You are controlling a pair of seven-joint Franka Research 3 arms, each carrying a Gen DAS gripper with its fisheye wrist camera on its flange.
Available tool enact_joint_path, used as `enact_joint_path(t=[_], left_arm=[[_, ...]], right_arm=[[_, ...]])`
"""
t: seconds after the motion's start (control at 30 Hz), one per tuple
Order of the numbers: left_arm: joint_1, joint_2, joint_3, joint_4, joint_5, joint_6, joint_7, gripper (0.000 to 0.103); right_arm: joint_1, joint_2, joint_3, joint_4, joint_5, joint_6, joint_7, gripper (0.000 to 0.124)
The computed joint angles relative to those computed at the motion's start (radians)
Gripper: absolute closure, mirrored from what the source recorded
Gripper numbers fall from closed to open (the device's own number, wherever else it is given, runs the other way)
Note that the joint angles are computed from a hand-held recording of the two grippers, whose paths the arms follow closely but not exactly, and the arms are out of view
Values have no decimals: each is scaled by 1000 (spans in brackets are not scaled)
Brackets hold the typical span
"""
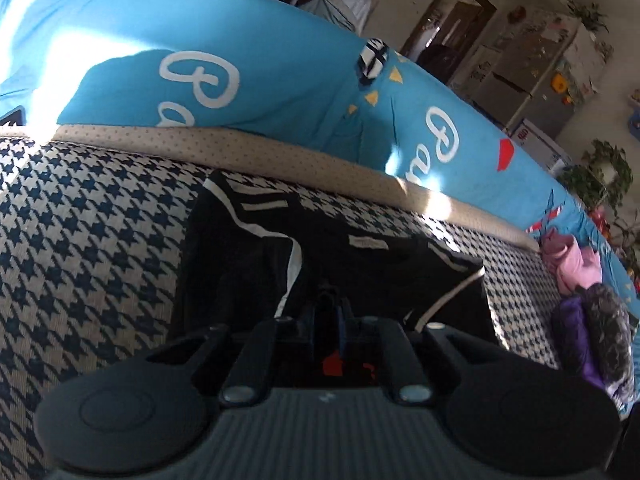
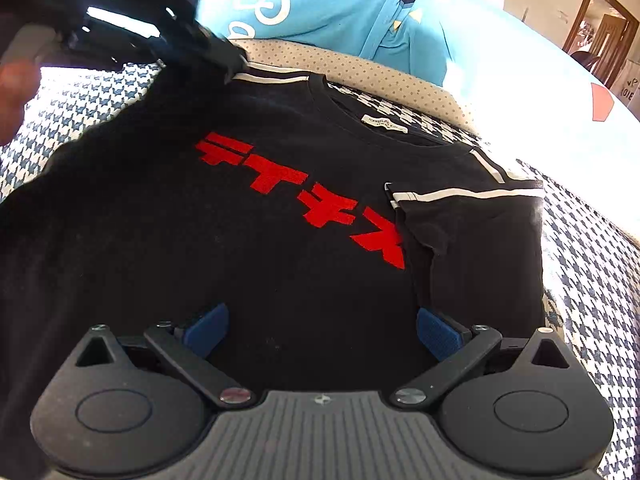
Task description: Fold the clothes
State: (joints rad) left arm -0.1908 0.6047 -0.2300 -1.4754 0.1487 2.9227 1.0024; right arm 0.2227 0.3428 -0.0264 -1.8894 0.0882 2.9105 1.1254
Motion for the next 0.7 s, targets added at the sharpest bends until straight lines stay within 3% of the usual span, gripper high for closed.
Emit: enact_joint_path(t=[0.1, 0.2, 0.33, 0.4, 0.5, 0.6, 0.7], left_arm=[[22, 13, -51, 14, -7, -22, 77, 85], [66, 3, -107, -21, -60, 28, 128, 70], [101, -12, -135, -61, -121, 106, 126, 62], [44, -30, -45, -73, -114, 123, 32, 56], [-44, -45, 96, -76, -74, 103, -139, 56], [-90, -57, 177, -84, -29, 70, -270, 56], [-127, -68, 239, -88, 33, 28, -375, 55]], right_arm=[[-2, 0, 2, 1, 3, -2, -5, 23], [-2, -1, 1, 0, 2, -1, -7, 23], [-1, -4, 0, -3, 2, 0, -6, 23], [0, -5, -1, -5, 1, 0, -4, 23], [4, -6, -6, -6, -5, 2, 2, 22], [-3, -7, 2, -8, -3, 9, -13, 22], [-49, -21, 63, -46, 41, 101, -124, 25]])
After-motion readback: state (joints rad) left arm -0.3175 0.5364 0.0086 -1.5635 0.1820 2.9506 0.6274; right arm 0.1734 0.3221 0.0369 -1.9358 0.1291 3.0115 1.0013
